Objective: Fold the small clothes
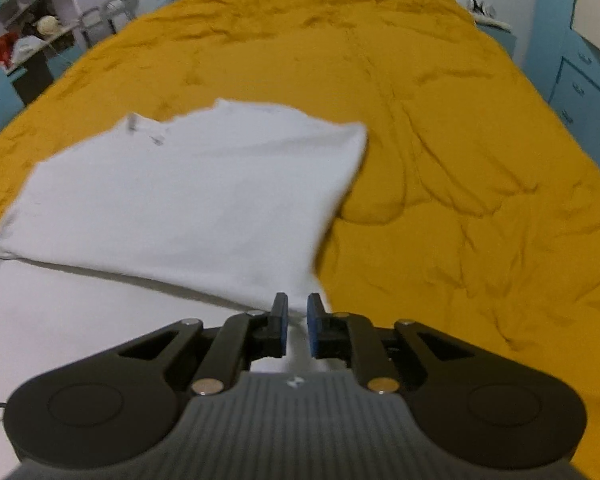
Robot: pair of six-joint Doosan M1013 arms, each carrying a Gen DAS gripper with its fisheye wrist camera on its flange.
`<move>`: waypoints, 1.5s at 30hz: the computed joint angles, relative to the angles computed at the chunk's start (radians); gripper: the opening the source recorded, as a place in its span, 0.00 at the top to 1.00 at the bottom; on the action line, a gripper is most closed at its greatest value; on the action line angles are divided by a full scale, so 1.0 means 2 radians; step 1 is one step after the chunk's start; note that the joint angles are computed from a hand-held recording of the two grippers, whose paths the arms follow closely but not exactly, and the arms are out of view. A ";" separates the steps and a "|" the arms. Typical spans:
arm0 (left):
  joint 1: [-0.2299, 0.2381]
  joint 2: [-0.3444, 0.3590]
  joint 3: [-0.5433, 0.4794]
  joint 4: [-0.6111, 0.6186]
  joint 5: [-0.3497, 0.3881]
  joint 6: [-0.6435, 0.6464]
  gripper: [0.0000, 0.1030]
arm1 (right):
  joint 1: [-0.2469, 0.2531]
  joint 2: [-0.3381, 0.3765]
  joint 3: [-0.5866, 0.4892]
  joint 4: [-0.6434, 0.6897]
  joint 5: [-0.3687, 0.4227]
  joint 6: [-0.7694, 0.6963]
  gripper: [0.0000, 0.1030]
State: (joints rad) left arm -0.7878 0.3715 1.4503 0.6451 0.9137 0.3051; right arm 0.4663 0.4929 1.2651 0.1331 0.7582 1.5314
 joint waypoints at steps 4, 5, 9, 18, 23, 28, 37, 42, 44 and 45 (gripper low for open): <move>-0.020 -0.017 -0.003 0.011 0.008 0.029 0.73 | 0.005 -0.033 0.018 0.019 0.001 -0.035 0.85; -0.027 -0.022 -0.003 0.015 0.011 0.039 0.71 | 0.005 -0.042 0.024 0.026 0.001 -0.047 0.82; -0.049 -0.037 0.002 0.022 0.010 0.068 0.68 | 0.012 -0.081 0.054 0.042 -0.004 -0.090 0.80; -0.101 -0.058 0.020 -0.003 0.022 0.165 0.59 | 0.037 -0.172 0.152 0.052 -0.010 -0.165 0.63; -0.125 -0.054 0.030 -0.043 0.033 0.226 0.55 | 0.048 -0.202 0.204 0.069 -0.001 -0.200 0.57; -0.149 -0.036 0.027 -0.062 0.073 0.288 0.45 | 0.070 -0.214 0.239 0.025 0.000 -0.211 0.51; -0.188 -0.007 0.031 -0.003 0.152 0.330 0.30 | 0.090 -0.217 0.266 -0.071 -0.012 -0.185 0.43; -0.206 0.009 0.044 0.061 0.181 0.317 0.30 | 0.097 -0.215 0.277 -0.101 -0.019 -0.205 0.37; -0.213 0.015 0.048 0.084 0.191 0.320 0.35 | 0.102 -0.214 0.282 -0.111 -0.024 -0.218 0.33; -0.216 0.018 0.050 0.094 0.196 0.317 0.38 | 0.104 -0.214 0.285 -0.120 -0.025 -0.222 0.33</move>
State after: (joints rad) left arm -1.2196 0.4070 1.5496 0.8340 1.3060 0.9387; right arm 0.6742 0.0644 1.8354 -0.1060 0.7085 1.0880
